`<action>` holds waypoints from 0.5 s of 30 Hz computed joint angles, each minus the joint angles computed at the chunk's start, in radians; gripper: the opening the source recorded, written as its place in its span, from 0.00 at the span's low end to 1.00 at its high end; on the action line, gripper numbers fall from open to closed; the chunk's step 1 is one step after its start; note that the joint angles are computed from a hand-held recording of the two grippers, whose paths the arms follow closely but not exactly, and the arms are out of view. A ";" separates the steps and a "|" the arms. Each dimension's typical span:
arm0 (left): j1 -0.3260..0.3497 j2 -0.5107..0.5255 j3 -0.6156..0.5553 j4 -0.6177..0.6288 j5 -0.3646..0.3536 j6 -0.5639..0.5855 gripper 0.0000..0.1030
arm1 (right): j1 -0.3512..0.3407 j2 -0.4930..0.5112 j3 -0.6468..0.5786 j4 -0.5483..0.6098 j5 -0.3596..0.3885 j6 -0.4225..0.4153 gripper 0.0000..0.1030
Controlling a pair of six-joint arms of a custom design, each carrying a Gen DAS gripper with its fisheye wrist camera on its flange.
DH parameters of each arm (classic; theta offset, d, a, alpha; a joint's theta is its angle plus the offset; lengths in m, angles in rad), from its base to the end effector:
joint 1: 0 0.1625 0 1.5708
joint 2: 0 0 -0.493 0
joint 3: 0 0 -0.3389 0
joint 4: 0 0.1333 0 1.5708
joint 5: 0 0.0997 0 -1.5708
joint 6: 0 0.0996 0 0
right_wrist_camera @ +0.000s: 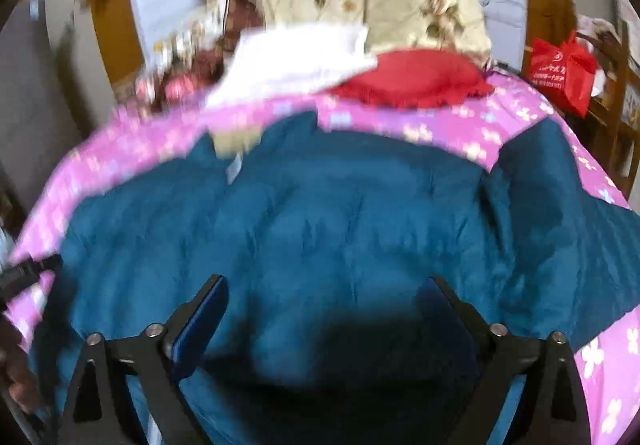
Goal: Fold large clothes
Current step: 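Open the left tool to release the sleeve and lift away, then grasp the other jacket sleeve with the right tool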
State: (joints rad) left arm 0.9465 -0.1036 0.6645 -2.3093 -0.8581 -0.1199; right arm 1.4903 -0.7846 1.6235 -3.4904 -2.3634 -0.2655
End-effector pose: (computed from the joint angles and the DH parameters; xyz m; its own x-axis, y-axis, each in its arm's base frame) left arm -0.3585 -0.8371 -0.0234 -0.7453 0.2505 -0.6178 0.4897 0.8346 -0.2524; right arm 0.0072 -0.6868 0.3138 -0.6364 0.5357 0.5550 -0.1338 0.6319 -0.7634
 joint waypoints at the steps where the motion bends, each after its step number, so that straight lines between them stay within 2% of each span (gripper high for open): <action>1: -0.001 0.014 -0.016 0.016 0.022 0.012 0.85 | -0.023 -0.005 0.005 0.051 0.021 0.049 0.98; 3: -0.009 0.012 -0.005 -0.005 0.045 0.019 0.85 | -0.030 -0.026 0.022 0.062 0.065 0.079 1.00; 5: -0.012 -0.012 0.036 -0.045 0.027 0.005 0.85 | -0.022 -0.038 0.030 0.053 0.055 0.085 0.99; 9: -0.039 -0.070 0.192 -0.236 0.016 0.052 0.85 | 0.005 -0.067 0.114 -0.261 0.033 -0.019 0.99; 12: -0.061 -0.096 0.276 -0.319 -0.010 0.111 0.85 | -0.009 -0.119 0.184 -0.506 -0.008 -0.081 0.99; 14: -0.069 -0.100 0.292 -0.328 -0.031 0.137 0.85 | -0.050 -0.173 0.224 -0.605 -0.036 -0.077 0.99; 15: -0.072 -0.098 0.284 -0.316 -0.036 0.140 0.85 | -0.075 -0.204 0.242 -0.619 -0.058 -0.056 0.99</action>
State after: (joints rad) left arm 0.8746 -0.2015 0.9488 -2.6248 -0.8944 0.0204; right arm 1.4153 -0.9885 1.8652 -4.1098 -2.4216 -0.3215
